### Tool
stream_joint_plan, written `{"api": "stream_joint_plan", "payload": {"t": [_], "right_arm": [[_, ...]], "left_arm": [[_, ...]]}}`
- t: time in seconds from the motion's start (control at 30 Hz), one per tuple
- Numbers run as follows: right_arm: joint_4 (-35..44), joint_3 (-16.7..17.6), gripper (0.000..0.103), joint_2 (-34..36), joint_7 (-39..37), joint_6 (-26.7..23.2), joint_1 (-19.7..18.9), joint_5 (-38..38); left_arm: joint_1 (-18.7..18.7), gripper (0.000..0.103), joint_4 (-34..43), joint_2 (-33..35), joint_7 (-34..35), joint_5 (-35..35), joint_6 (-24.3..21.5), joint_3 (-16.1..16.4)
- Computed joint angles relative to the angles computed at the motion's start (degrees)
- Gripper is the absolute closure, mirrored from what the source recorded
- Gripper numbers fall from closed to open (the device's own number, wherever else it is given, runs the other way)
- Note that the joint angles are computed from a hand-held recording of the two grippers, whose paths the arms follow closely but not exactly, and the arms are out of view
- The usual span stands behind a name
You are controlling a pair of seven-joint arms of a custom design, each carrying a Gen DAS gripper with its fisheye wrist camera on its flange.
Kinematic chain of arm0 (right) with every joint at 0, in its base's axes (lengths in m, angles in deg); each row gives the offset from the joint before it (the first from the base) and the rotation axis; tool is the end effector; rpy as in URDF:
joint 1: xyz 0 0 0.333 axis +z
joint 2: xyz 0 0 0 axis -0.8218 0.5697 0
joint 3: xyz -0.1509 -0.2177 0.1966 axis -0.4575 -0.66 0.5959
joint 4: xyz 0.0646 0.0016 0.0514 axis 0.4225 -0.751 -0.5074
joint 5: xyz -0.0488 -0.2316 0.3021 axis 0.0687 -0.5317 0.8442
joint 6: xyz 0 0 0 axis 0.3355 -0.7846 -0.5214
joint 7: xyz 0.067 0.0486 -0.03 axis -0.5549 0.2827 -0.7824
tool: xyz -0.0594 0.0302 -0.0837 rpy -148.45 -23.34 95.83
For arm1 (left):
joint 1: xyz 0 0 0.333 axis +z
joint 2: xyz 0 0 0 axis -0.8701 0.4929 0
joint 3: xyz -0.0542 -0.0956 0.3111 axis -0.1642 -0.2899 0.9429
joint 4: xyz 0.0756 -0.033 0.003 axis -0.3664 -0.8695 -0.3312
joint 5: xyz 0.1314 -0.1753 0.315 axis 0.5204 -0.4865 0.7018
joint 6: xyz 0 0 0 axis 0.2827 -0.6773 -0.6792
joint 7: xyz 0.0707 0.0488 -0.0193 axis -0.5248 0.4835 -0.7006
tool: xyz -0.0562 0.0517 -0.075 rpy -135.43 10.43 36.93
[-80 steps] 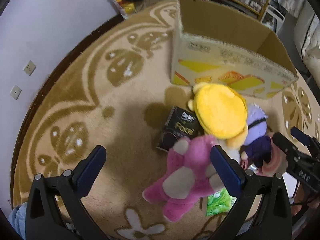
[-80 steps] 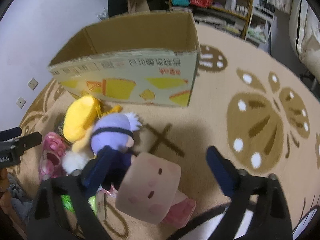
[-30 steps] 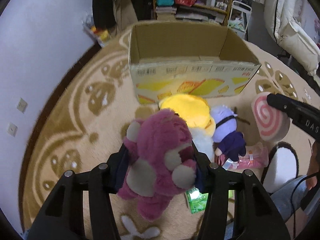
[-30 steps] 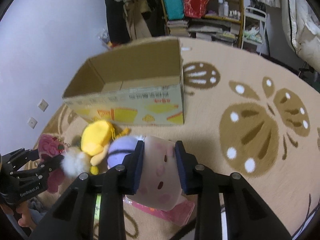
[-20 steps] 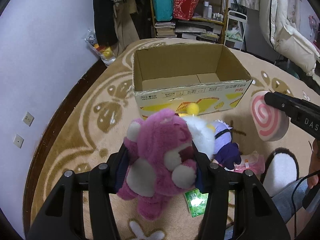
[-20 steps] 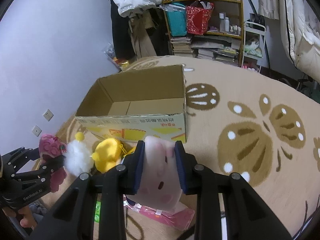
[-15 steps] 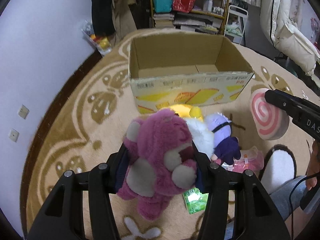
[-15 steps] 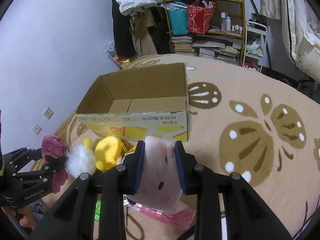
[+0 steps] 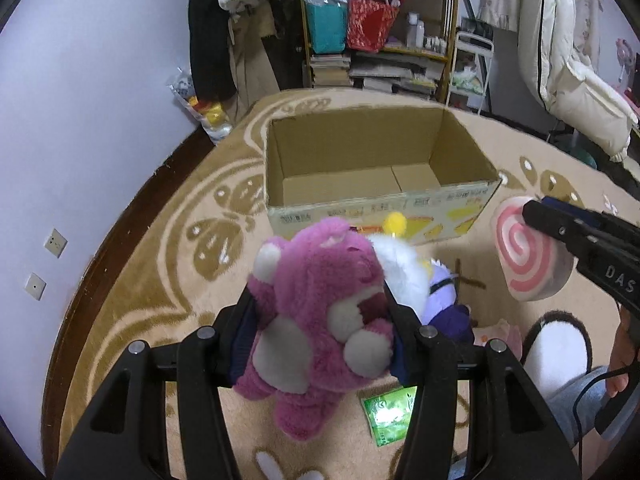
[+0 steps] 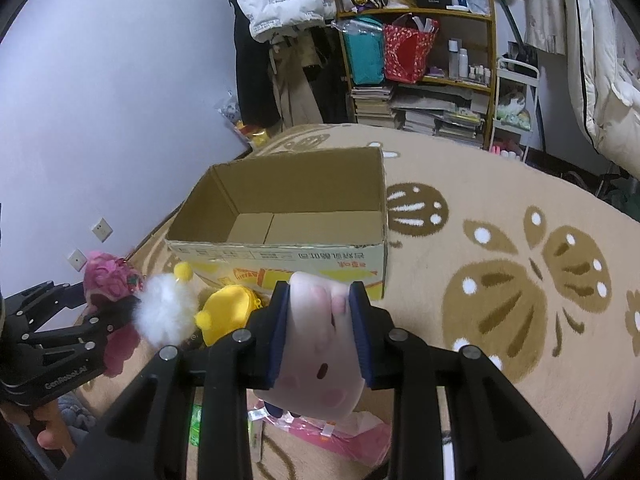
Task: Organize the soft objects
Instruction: 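Lift the pink bear and roll cushion and carry both over the box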
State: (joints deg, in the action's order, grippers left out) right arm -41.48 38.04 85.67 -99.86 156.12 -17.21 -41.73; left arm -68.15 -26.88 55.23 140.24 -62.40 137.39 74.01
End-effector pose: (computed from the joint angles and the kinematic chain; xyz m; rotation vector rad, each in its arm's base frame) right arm 0.6111 0.4278 0.4612 -1.0963 2.2568 -0.7842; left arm 0.7465 -0.1954 0.4800 -0.9095 2.5938 -0.8105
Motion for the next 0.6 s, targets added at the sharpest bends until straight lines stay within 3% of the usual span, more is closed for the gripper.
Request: {"api": "stream_joint_plan", "payload": {"t": [0.3, 0.37, 0.5, 0.6], "right_arm": [[1.2, 0.5, 0.072, 1.4, -3.2, -0.2, -0.7, 2.6], [1.6, 0.5, 0.072, 1.8, -4.0, -0.3, -0.6, 2.9], [1.3, 0.2, 0.072, 1.7, -4.2, -0.1, -0.4, 3.1], [1.0, -0.2, 0.072, 1.4, -3.2, -0.3, 0.0, 2.4]], "left_arm": [[-2.4, 0.046, 10.2, 7.7, -6.2, 6.7, -13.1, 2.6], [-2.5, 0.048, 10.4, 8.2, -6.5, 7.8, -13.8, 2.8], [-1.2, 0.05, 6.5, 5.9, -5.0, 6.1, -9.7, 1.4], [0.0, 0.052, 2.3, 2.9, -2.8, 3.3, -3.2, 0.2]]}}
